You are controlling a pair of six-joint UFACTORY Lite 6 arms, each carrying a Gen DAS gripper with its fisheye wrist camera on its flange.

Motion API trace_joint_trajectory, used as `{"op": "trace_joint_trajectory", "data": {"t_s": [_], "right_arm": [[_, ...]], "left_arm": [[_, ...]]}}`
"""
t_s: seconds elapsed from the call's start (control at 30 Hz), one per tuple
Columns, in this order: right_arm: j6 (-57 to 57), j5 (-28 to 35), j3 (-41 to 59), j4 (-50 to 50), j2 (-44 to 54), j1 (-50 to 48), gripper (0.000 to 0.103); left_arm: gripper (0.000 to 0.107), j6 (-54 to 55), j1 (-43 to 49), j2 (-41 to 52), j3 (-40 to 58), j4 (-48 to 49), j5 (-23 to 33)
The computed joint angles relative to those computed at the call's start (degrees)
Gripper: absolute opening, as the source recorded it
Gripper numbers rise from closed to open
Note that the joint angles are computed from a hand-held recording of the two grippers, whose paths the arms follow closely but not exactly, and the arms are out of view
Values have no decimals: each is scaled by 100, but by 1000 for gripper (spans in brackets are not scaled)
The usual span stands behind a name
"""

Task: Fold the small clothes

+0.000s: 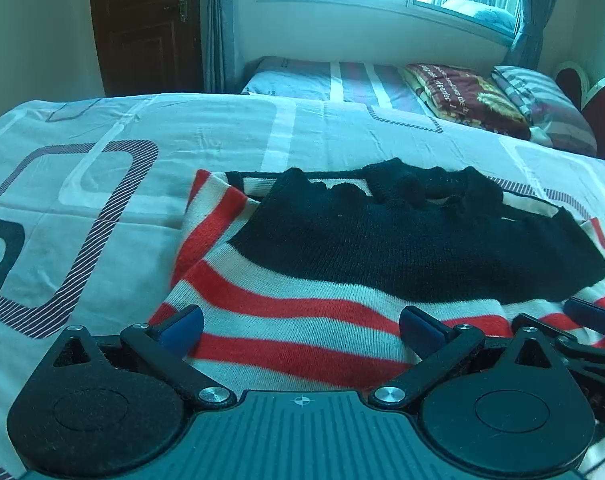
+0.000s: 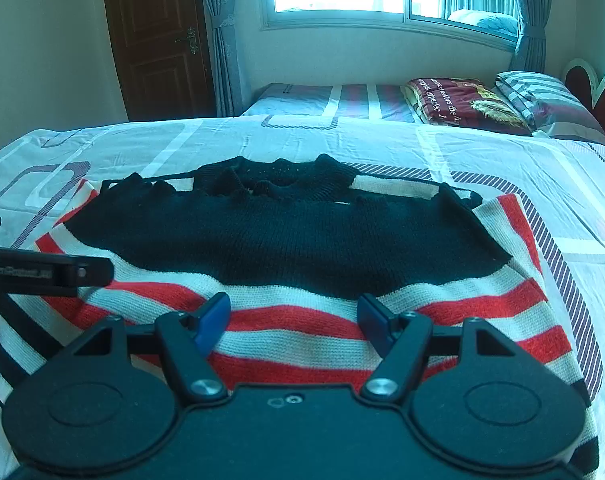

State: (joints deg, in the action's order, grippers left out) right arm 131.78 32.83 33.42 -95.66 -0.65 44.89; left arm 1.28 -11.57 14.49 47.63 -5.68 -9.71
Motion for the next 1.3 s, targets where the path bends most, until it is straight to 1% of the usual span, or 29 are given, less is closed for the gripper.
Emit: {"op": "trace_joint_trajectory", "data": {"t_s": [0.03,0.07,0.13,0.23,0.3,0.43,0.47,0.5,0.63,0.7,0.77,0.8,0.87,0.9,0.93,1.03,1.17,1.3], "right_arm": [[-100,-10,23,84,-13,-1,70],[-229,-20,52,213,-45,4,70],[-371,5,16,472,-240,73,70],[-267,95,-156,630,-579,264,71],[-265,203,-249,772,-756,441,72],[-305,208,-356,1031,-967,622,73],[-314,241,-376,1098,-1001,678,73],[-327,298,-392,1187,-1036,765,73],[-331,458,-449,1408,-1117,1034,73],[-282,528,-473,1488,-1146,1169,73],[-240,589,-481,1545,-1136,1300,73],[-234,607,-496,1575,-1134,1361,73],[-179,656,-482,1603,-1068,1476,73],[-132,675,-478,1602,-1037,1519,73],[-94,687,-475,1607,-1015,1544,73],[-25,683,-468,1576,-966,1542,73],[1,698,-477,1481,-981,1485,73],[-111,739,-476,1368,-1051,1400,73]], "left_arm": [[103,-271,58,-147,-116,305,50],[103,-764,143,-294,-224,849,119],[103,-1874,317,-606,-476,2048,199],[103,-3650,558,-1100,-908,3847,254],[103,-4849,823,-1474,-1320,5020,-20],[103,-7247,1503,-1948,-1956,7371,-728],[103,-7804,1682,-2056,-2074,7956,-890],[103,-8121,1851,-2153,-2189,8302,-1042],[103,-8235,2416,-2249,-2590,8467,-1608],[103,-8524,2696,-2177,-2682,8674,-1865],[103,-8452,2872,-1990,-2725,8676,-2087],[103,-8286,2868,-1890,-2719,8553,-2111],[101,-7950,2961,-1659,-2710,8219,-2339],[97,-7839,2994,-1457,-2622,8038,-2447],[91,-7739,2986,-1247,-2509,7837,-2499],[91,-7379,2999,-641,-2185,7233,-2849],[91,-6954,2937,74,-1882,6402,-3496],[91,-6577,2571,661,-1514,5492,-3827]]}}
